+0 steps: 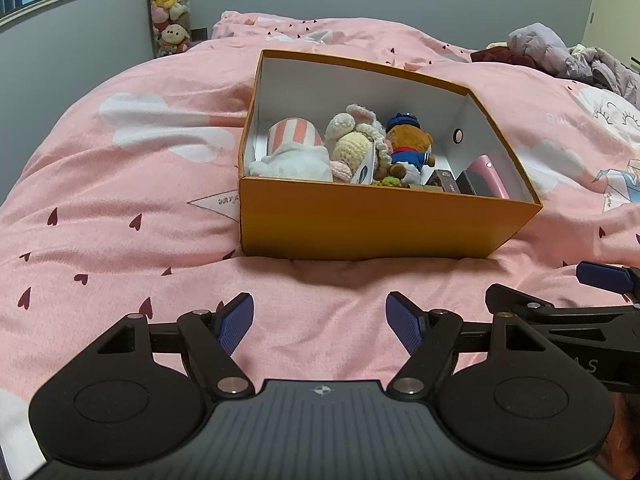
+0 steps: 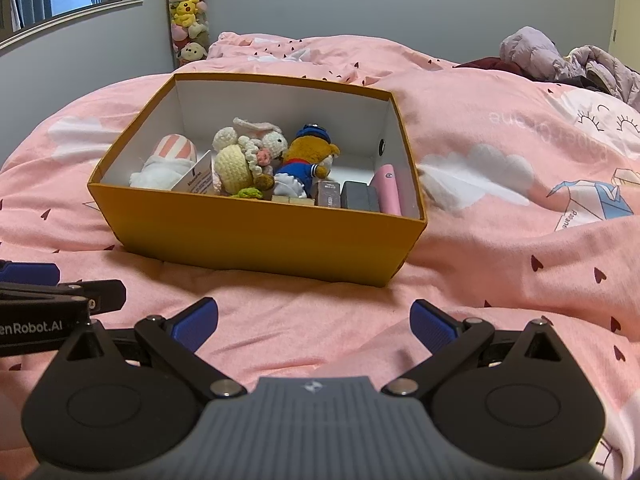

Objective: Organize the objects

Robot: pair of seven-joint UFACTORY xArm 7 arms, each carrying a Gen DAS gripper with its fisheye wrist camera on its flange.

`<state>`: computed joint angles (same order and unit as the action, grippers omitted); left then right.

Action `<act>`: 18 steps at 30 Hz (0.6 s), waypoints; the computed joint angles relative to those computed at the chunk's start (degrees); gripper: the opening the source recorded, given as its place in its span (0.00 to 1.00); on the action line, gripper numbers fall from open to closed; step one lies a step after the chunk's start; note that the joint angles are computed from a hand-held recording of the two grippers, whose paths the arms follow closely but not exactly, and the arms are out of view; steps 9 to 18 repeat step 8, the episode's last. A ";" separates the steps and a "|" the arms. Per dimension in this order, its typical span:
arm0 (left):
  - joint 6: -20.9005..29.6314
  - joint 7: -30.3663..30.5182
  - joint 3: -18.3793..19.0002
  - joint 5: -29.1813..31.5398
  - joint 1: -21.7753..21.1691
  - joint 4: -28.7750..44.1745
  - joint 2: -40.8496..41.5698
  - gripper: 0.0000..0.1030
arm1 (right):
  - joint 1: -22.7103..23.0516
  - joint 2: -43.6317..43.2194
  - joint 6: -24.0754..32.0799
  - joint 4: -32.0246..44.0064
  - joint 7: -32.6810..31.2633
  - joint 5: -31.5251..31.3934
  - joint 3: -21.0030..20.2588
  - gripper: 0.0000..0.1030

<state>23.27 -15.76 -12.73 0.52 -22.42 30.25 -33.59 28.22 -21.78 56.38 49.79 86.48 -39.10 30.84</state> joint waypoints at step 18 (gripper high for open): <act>-0.22 0.28 0.18 -0.09 -0.25 -0.20 -0.15 0.84 | 0.05 -0.12 0.05 -0.13 0.00 0.12 -0.08 0.99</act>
